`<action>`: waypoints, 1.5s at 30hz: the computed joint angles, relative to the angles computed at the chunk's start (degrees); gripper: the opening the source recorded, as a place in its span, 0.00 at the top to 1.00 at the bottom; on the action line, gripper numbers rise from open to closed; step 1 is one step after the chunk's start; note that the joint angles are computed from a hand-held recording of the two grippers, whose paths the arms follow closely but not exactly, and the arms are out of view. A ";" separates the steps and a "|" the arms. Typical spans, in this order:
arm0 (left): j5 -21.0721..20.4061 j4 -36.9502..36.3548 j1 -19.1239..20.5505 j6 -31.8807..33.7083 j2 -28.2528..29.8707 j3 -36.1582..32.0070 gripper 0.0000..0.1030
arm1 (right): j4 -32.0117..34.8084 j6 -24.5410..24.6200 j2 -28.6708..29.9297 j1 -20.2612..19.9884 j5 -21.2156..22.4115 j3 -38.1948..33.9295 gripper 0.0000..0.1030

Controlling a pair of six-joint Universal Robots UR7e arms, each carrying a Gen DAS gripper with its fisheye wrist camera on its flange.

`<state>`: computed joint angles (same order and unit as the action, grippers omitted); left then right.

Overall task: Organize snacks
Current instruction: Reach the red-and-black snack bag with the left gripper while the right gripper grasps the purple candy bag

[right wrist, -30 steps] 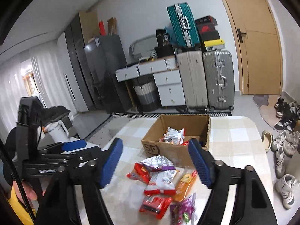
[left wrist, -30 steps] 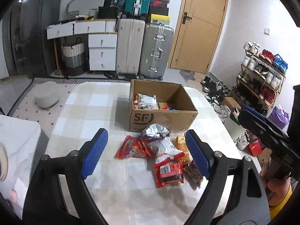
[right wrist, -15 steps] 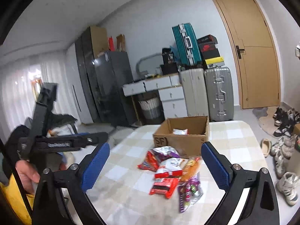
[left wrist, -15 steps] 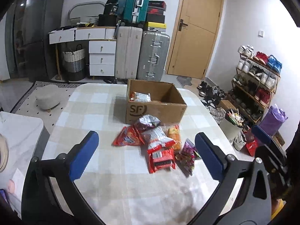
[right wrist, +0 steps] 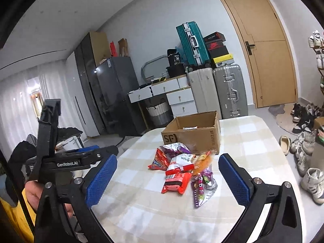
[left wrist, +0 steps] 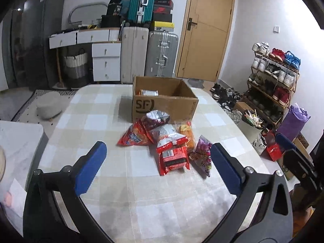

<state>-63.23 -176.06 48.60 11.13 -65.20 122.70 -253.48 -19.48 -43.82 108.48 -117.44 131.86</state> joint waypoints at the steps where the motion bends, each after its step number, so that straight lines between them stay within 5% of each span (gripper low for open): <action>1: -0.23 0.08 0.44 -0.03 0.52 -0.32 0.01 | -0.76 -0.16 0.45 -0.56 0.63 -0.05 0.01; 25: -3.27 3.29 9.21 1.01 16.90 -10.64 0.01 | 22.43 5.19 -0.41 -12.26 0.59 -6.53 0.01; 31: -2.85 4.37 10.25 0.83 19.55 -13.02 0.01 | 32.29 8.89 -2.22 -16.19 4.57 -8.71 0.06; 34: -2.58 4.72 10.47 0.94 20.47 -13.72 0.01 | 35.74 8.88 -1.93 -17.18 4.35 -10.42 0.27; 36: -2.44 5.15 10.60 0.93 20.81 -14.09 0.01 | 37.57 9.47 -1.67 -17.78 4.27 -11.33 0.29; 40: -2.01 5.84 10.87 0.74 21.88 -15.29 0.01 | 39.50 11.36 -1.58 -19.26 5.38 -11.74 0.52; 45: -1.31 6.59 10.96 0.15 21.96 -15.57 0.01 | 35.71 13.28 -2.15 -22.23 12.01 -9.52 0.56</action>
